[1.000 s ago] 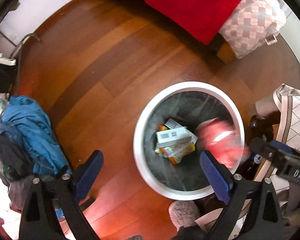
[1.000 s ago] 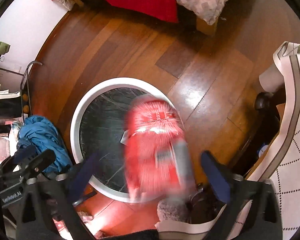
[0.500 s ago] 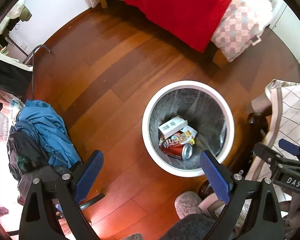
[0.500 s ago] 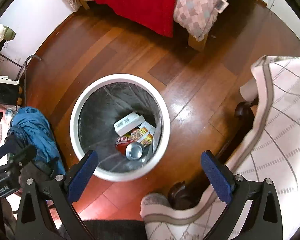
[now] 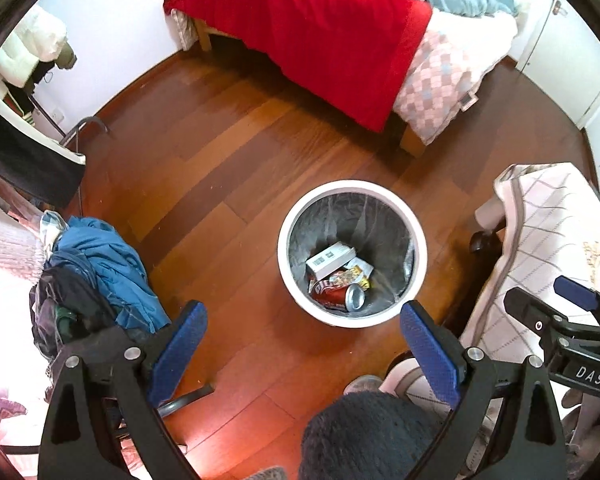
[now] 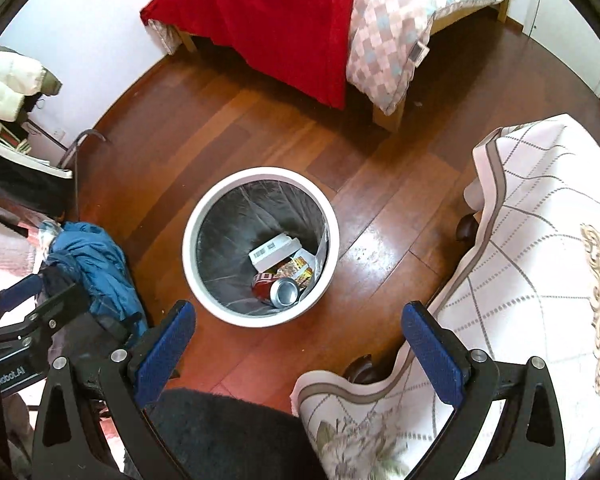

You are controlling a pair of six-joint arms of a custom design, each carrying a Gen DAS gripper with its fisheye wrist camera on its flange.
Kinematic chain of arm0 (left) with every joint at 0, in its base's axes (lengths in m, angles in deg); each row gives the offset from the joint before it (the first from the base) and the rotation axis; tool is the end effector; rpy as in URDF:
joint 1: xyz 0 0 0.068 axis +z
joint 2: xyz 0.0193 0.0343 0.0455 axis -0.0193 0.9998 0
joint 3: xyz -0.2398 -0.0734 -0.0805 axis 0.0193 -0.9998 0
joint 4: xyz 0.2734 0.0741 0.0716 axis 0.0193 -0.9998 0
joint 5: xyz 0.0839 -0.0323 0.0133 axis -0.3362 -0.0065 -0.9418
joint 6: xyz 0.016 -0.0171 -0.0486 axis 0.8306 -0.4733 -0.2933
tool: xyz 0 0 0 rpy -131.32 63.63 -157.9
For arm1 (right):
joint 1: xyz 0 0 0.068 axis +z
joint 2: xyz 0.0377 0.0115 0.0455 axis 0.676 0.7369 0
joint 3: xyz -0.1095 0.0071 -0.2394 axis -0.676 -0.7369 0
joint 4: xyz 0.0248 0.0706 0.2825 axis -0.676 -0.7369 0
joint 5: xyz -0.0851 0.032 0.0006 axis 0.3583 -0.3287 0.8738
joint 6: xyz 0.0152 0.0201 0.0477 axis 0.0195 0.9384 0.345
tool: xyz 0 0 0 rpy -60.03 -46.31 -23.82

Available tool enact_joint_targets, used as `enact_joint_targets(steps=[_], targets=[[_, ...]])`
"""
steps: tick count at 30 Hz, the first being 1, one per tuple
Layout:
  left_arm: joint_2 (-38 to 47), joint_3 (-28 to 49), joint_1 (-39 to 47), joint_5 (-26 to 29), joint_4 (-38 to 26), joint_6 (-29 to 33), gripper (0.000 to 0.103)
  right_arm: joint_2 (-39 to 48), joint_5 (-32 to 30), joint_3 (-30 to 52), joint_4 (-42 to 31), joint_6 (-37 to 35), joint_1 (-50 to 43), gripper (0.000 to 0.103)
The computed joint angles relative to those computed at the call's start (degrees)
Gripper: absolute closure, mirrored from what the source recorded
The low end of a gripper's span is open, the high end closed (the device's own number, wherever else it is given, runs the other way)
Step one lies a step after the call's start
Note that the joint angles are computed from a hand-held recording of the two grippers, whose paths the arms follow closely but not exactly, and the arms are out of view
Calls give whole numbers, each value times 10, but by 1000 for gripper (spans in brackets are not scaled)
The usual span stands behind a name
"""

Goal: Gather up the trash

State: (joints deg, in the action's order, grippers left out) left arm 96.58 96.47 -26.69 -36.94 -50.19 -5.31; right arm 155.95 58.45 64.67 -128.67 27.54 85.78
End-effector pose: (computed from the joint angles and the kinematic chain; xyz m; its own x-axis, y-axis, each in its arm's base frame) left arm 0.2547 -0.1166 0.3308 -0.9207 0.1412 -0.3640 0.1411 0.9896 0.0268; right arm 0.2406 0.2148 0.2887 -0.9076 0.1018 -0.4074 0.0654 0.9926 0.1023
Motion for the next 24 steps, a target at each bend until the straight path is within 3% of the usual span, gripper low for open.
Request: enact_joint_targets(steps=[13, 17, 22, 24], targets=[[-59, 111, -105, -50, -96, -51, 4, -108, 107, 95, -136, 104, 135, 0], [-42, 152, -174, -115, -134, -106, 5, -157, 139, 101, -168, 159, 178, 0], [-6, 158, -265, -139, -129, -165, 4, -247, 172, 63, -227, 258, 231, 0], [29, 158, -314, -139, -110, -192, 4, -298, 187, 39, -282, 320, 256, 0]])
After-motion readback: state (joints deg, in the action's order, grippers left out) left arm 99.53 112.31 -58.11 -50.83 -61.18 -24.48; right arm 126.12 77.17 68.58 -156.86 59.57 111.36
